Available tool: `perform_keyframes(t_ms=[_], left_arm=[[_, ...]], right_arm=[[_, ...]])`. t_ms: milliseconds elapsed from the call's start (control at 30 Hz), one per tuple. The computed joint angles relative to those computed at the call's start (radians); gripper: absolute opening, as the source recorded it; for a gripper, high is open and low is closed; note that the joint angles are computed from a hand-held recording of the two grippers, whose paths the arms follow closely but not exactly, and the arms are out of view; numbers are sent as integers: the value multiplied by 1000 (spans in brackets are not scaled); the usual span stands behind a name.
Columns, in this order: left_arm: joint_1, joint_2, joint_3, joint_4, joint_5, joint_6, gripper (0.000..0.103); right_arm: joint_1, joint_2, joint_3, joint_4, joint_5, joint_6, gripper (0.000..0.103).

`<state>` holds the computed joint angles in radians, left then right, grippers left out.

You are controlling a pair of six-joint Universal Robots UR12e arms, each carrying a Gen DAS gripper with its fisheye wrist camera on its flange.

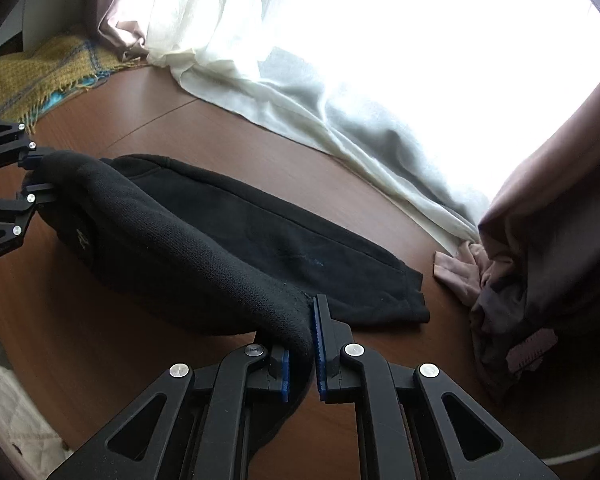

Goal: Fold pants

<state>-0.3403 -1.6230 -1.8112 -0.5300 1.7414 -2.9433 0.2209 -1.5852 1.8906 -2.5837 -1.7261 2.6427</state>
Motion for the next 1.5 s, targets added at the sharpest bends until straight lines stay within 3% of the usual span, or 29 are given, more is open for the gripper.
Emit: perform_keyframes(t_ms=[167,333,767,900,1033,1133,1233,1500], left_arm=[[32,-44,56,-67,-51,-24,26],[46,-83,92,-113,-52,-34,26],[79,-168,157,-224,-83,-87,26],[79,-182,172,-247,-86,-95,27],[79,-194,191,-268,-74,-103,36],[77,-207,208,-261,-55,-97,44],[75,-224,224,-263,-47,-89,45],[79,-242,238,-265,-48,-95,49]], right_arm=[[-5,70,-102,120,4,-42,9],[-4,135,-183,190,11,-93,9],[-20,325,-395,361,63,-108,10],[-28,359,-422,395,79,-112,10],[-36,386,-444,420,98,-110,10],[-43,400,-461,446,116,-112,21],[-46,403,-468,458,124,-119,28],[-55,422,-492,504,133,-74,30]])
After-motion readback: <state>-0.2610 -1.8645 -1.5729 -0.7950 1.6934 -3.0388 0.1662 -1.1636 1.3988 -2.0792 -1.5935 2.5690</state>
